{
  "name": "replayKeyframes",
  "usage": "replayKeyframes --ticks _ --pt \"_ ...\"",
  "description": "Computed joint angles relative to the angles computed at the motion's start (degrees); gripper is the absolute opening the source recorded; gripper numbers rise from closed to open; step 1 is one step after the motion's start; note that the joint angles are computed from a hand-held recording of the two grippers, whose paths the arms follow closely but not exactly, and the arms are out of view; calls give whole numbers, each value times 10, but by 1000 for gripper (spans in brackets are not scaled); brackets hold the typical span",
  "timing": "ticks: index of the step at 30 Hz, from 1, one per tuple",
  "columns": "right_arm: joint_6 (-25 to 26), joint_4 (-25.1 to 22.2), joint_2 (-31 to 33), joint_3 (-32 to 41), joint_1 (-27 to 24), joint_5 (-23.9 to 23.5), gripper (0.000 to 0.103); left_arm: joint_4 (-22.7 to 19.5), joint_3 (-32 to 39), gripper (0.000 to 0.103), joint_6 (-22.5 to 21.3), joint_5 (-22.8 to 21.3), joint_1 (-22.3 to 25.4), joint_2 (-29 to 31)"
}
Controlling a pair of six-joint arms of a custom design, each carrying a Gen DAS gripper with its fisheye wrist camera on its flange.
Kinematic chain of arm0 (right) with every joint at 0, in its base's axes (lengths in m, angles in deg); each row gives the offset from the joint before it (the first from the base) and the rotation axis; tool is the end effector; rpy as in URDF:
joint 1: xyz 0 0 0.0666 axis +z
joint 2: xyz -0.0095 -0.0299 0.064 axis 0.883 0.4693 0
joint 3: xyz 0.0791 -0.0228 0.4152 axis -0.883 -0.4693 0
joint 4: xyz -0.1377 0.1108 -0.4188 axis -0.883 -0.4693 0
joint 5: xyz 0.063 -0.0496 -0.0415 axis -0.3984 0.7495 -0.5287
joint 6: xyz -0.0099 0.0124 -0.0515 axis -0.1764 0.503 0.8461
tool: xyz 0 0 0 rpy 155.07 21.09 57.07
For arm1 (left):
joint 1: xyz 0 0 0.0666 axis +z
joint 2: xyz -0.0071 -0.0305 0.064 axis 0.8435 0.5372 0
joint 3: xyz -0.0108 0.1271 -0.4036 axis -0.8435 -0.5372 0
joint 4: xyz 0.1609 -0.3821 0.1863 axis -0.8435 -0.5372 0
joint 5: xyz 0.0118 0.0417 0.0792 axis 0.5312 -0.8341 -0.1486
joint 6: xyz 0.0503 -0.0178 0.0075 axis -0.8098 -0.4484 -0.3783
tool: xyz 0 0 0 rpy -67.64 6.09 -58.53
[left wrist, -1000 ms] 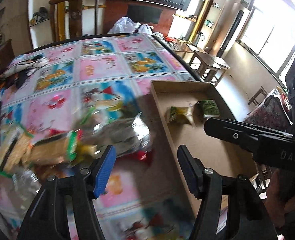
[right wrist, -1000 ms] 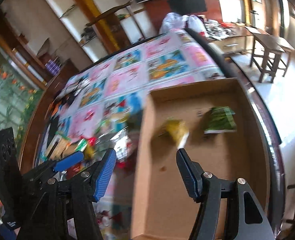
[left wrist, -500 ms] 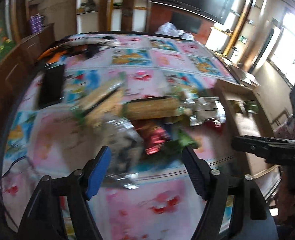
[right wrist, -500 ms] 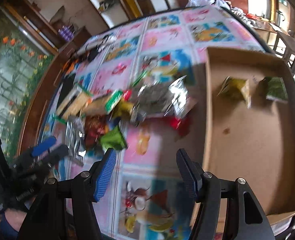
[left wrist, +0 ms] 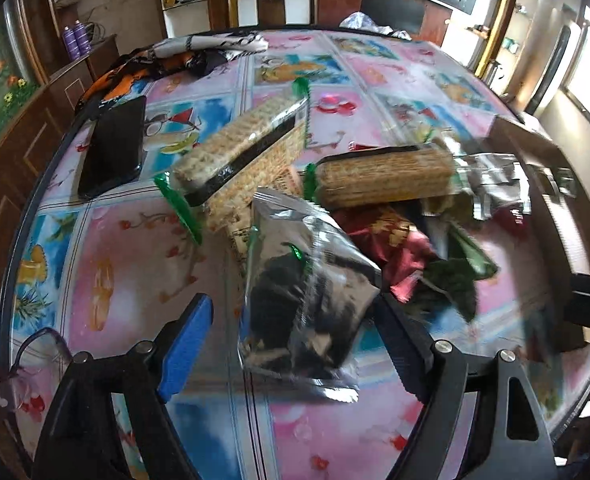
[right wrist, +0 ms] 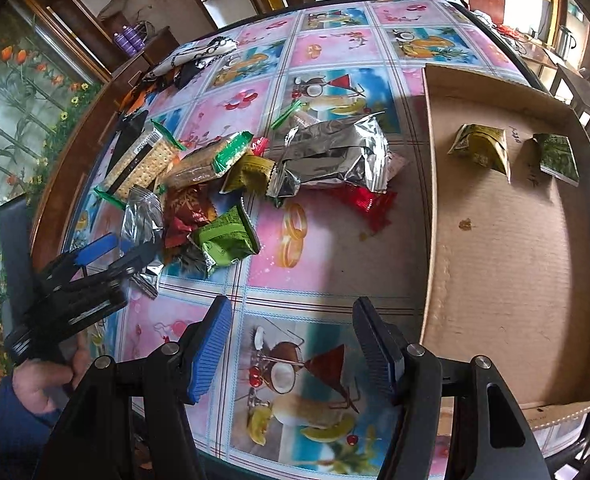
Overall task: Organize snacks
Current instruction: 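Return the left gripper to the pile and grasp a silver foil bag, then grasp a green pea packet with the right gripper while the left gripper holds the foil bag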
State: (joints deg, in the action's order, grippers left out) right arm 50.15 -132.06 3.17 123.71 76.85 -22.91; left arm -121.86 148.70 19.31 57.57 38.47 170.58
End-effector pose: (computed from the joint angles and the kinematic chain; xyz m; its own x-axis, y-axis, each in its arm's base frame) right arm 0.5606 0.1595 0.5138 -0.9318 -0.1657 -0.3230 -0.2729 0.9065 0.3222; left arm 0.5375 -0.1794 0.4712 -0.8679 -0.0903 -0.4885 -0.0854 0.9958 -0.0323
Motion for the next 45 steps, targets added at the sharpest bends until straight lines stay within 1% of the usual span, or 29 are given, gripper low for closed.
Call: replayKeyframes --ticks 1,3,4,5,6,9,13,16,22,25,27,28,29,30,31,33,38,45 --pt "0 0 -1 0 0 0 67 5 -1 81 2 7 4 3" --pt "0 2 -2 0 0 0 67 11 -3 73 7 22 10 4" --pt "-1 2 -1 0 0 -1 67 10 -4 63 9 28 12 4" --pt "-2 2 -1 0 0 -3 67 7 -5 57 8 18 10 3" --pt "-3 0 1 1 1 -4 67 6 -7 57 6 14 9 1" --pt "-3 0 8 5 8 -7 67 12 -26 57 18 41 13 -18" --pt "0 1 19 13 21 -8 67 14 -56 57 35 64 8 -49" --pt "9 4 35 27 34 -1 67 8 -68 57 34 76 4 -64" --pt "36 9 76 65 57 15 67 0 -88 57 25 74 1 -84" --pt "48 7 101 86 68 45 67 -1 -91 57 15 71 0 -88" --pt "49 2 114 95 70 44 68 -1 -93 57 11 71 0 -89" --pt "47 7 114 94 70 45 66 0 -94 57 8 71 0 -90" --pt "49 19 111 89 70 44 60 0 -94 57 6 72 1 -89" --pt "52 19 111 88 70 36 45 1 -94 57 6 73 1 -88" --pt "56 21 109 86 71 35 43 2 -93 57 5 73 0 -87" --pt "56 25 101 76 71 34 42 6 -90 57 2 74 -1 -83" --pt "35 40 67 29 64 9 41 14 -79 57 -7 77 -10 -72" --pt "25 52 17 -23 50 -3 41 19 -56 57 -23 82 -29 -48"
